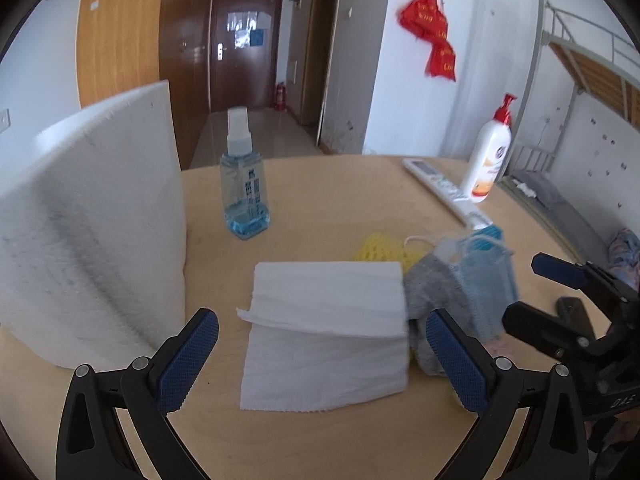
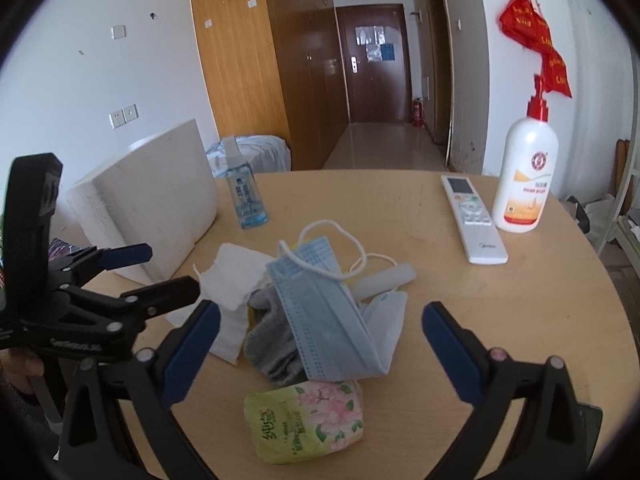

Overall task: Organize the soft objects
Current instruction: 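Move the right tool toward the blue face mask while the left tool approaches the white tissue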

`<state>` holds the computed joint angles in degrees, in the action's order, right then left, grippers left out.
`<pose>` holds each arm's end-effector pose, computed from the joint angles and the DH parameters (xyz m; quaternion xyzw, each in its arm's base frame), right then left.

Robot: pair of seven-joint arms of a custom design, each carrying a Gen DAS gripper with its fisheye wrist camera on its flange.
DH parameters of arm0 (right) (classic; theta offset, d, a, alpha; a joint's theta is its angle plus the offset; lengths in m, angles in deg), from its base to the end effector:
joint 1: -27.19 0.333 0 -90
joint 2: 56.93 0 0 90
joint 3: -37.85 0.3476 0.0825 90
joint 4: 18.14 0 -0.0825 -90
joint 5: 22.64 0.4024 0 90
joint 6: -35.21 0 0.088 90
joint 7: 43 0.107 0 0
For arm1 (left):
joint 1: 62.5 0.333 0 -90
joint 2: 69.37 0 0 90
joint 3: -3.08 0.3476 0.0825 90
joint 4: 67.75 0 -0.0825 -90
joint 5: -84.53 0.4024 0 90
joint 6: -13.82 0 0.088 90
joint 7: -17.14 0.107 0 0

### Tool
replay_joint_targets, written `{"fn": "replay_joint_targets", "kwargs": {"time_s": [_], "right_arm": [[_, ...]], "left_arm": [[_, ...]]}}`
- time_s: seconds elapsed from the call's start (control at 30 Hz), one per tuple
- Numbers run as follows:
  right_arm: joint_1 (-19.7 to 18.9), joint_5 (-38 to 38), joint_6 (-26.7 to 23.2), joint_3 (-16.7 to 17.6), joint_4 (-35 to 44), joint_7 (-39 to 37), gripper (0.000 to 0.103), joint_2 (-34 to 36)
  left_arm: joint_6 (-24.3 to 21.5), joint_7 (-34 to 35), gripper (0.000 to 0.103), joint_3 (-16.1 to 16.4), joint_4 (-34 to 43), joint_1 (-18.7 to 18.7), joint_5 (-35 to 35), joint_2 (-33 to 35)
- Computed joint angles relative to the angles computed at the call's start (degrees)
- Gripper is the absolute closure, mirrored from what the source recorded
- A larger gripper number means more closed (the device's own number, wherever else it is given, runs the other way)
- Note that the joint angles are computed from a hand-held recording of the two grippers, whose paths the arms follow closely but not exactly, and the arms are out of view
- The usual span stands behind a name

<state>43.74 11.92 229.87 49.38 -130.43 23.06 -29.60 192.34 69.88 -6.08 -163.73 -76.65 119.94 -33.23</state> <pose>0.6357 0.2482 0.3485 -0.6883 0.5739 -0.2201 0.3854 0.6824 -0.3220 0.3438 -0.5452 0.7367 -0.3529 0.1883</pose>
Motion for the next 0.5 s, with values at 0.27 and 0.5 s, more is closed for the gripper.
{"fn": "replay_joint_targets", "kwargs": {"time_s": [0.27,0.5], "right_arm": [[-2.64,-0.46,-3.46,2.04,1.76,-0.24,0.022,1.4],[-11.91,-3.38,-2.66,11.81,1.06,-0.65,0.035,2.31]], "left_arm": [[-2.21,7.39,0.0,-7.25,2.44,5.17,-4.16,3.03],[-5.32,12.59,0.0,-11.01,5.09,7.41,-8.18,5.93]]}}
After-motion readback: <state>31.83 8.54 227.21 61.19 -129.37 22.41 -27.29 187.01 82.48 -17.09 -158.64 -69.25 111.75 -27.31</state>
